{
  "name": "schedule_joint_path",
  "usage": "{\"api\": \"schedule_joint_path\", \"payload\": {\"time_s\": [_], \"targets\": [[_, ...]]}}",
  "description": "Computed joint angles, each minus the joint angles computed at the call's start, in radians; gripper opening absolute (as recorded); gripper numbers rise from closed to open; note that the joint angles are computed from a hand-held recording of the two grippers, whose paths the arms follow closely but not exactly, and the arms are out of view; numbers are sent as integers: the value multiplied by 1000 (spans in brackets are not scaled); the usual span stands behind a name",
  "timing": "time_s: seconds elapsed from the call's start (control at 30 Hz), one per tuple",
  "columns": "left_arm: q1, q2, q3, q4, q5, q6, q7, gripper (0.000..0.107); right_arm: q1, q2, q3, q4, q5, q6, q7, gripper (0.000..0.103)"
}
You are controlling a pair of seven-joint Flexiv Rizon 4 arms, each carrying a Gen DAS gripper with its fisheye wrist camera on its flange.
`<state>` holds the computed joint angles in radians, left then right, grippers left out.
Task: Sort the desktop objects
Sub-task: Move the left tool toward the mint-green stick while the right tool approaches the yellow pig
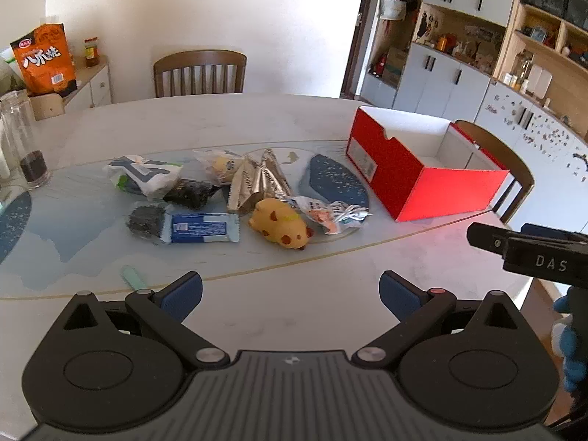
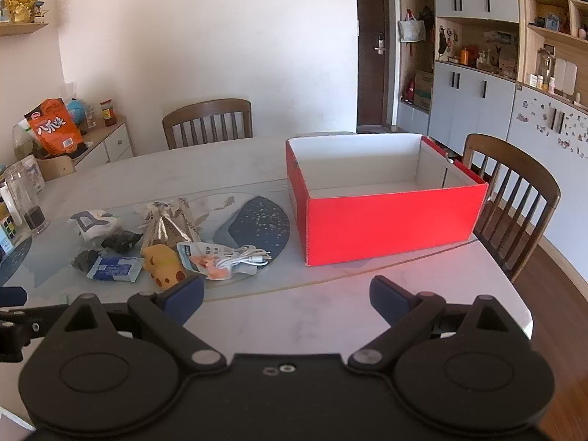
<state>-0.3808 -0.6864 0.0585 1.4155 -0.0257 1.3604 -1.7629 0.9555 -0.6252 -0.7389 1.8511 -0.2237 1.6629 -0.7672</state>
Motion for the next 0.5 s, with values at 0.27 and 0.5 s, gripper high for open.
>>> {"api": "schedule_joint_path", "payload": {"time_s": [0.27, 0.5], "targets": [[-37, 7, 67, 12, 41, 19, -52, 103, -90, 9, 109, -32, -10, 24, -63, 97], [-56, 1, 129, 18, 100, 29, -108, 103, -181, 19, 222, -52, -21, 41, -126, 97]]}}
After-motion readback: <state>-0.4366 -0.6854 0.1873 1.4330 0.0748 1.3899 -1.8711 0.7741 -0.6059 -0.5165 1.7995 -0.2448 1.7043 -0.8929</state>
